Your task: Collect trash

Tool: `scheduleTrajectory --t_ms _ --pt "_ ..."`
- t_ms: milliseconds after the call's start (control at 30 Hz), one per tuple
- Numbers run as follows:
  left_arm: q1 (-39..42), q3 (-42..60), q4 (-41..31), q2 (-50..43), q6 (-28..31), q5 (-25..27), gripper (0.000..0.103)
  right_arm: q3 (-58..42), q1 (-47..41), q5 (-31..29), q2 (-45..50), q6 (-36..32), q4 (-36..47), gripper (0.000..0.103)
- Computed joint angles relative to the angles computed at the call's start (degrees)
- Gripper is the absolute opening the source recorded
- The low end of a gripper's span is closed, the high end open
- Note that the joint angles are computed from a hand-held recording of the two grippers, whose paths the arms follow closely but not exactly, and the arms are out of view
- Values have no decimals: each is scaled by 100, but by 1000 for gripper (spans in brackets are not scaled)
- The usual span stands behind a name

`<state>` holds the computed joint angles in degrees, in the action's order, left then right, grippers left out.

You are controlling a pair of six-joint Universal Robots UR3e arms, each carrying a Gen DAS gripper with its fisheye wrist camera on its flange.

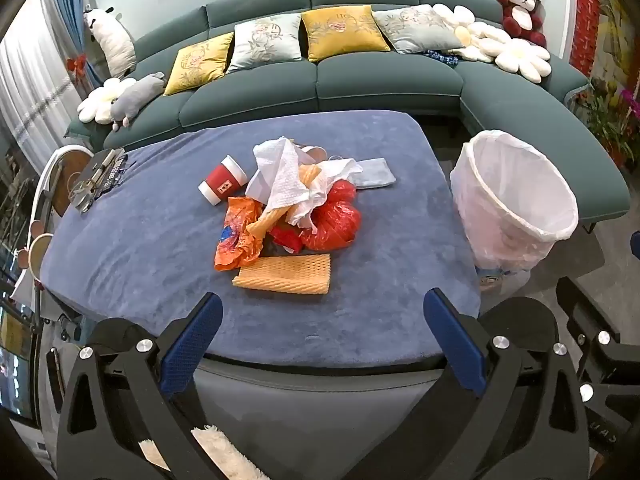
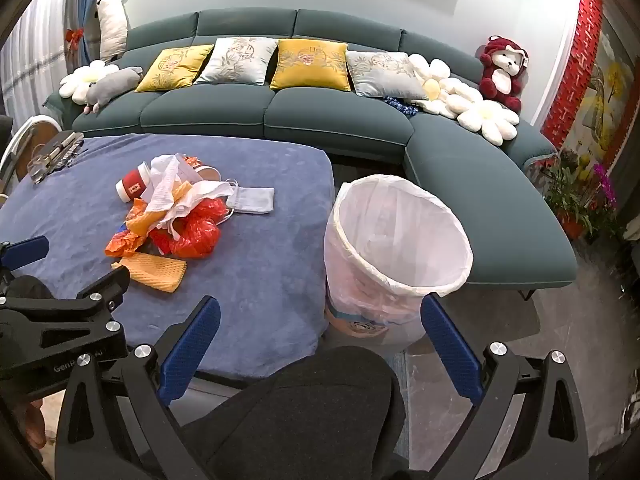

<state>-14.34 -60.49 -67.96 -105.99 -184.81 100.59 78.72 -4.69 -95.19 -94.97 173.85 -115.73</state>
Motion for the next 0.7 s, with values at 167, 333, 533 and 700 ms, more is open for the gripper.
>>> scheduleTrajectory --t_ms 167,333,533,700 --pt "34 -230 144 99 55 21 96 -2 -1 -1 2 -23 12 96" --pt "-100 -155 39 76 -35 159 96 -37 47 -64 42 31 7 96" --pt "-72 -40 -72 23 -62 139 96 -14 -3 -69 -48 -28 72 96" --pt "-37 -10 -134 16 -58 104 96 -82 -7 -92 -8 -49 89 96"
